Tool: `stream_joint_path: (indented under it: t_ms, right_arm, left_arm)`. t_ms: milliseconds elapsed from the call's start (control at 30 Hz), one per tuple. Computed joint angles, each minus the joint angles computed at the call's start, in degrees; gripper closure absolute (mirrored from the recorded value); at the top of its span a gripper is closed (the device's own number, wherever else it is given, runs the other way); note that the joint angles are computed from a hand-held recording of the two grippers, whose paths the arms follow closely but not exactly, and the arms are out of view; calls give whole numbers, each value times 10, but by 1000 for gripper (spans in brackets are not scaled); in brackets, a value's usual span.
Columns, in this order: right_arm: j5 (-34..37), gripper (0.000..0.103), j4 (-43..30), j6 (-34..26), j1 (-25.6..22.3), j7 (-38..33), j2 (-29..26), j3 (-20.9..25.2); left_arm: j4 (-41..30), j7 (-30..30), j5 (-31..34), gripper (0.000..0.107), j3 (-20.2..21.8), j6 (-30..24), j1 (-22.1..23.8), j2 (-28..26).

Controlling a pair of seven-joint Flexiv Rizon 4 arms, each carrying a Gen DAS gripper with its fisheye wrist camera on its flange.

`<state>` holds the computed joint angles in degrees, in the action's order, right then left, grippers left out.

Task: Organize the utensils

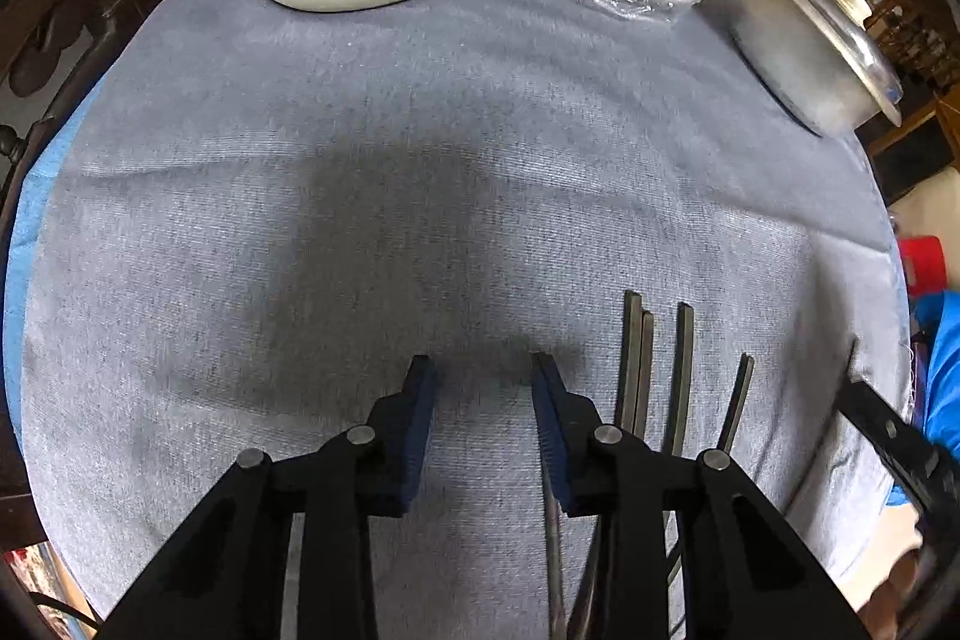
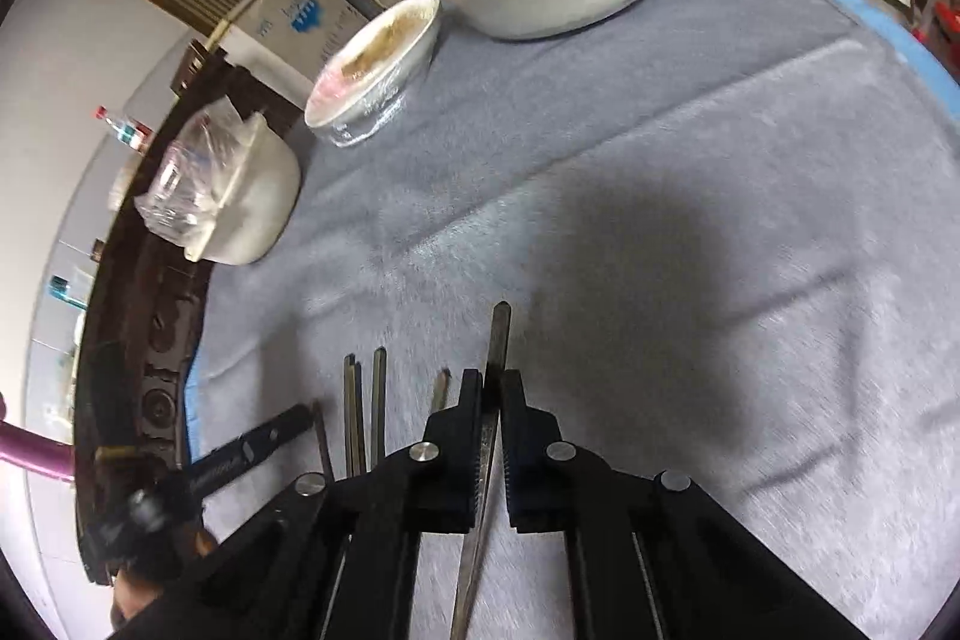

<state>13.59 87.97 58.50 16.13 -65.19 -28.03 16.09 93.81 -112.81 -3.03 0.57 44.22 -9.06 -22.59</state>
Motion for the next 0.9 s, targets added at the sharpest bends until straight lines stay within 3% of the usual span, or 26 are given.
stream_joint_path:
  t_ms: [233, 333, 500, 900]
  right_arm:
    - [46, 96, 64, 42, -24, -22, 50, 15]
    - [64, 96, 79, 54, -29, -34, 64, 20]
    - [62, 96, 122, 87, -17, -32, 95, 12]
    - [16, 96, 236, 237, 6, 4, 180, -2]
  left_arm:
    - [-9, -6, 1, 74, -1, 11, -5, -9]
    - [-14, -12, 13, 99, 2, 17, -11, -14]
    - [-6, -6, 16, 102, 2, 43, -14, -17]
    - [131, -59, 90, 102, 15, 156, -33, 130]
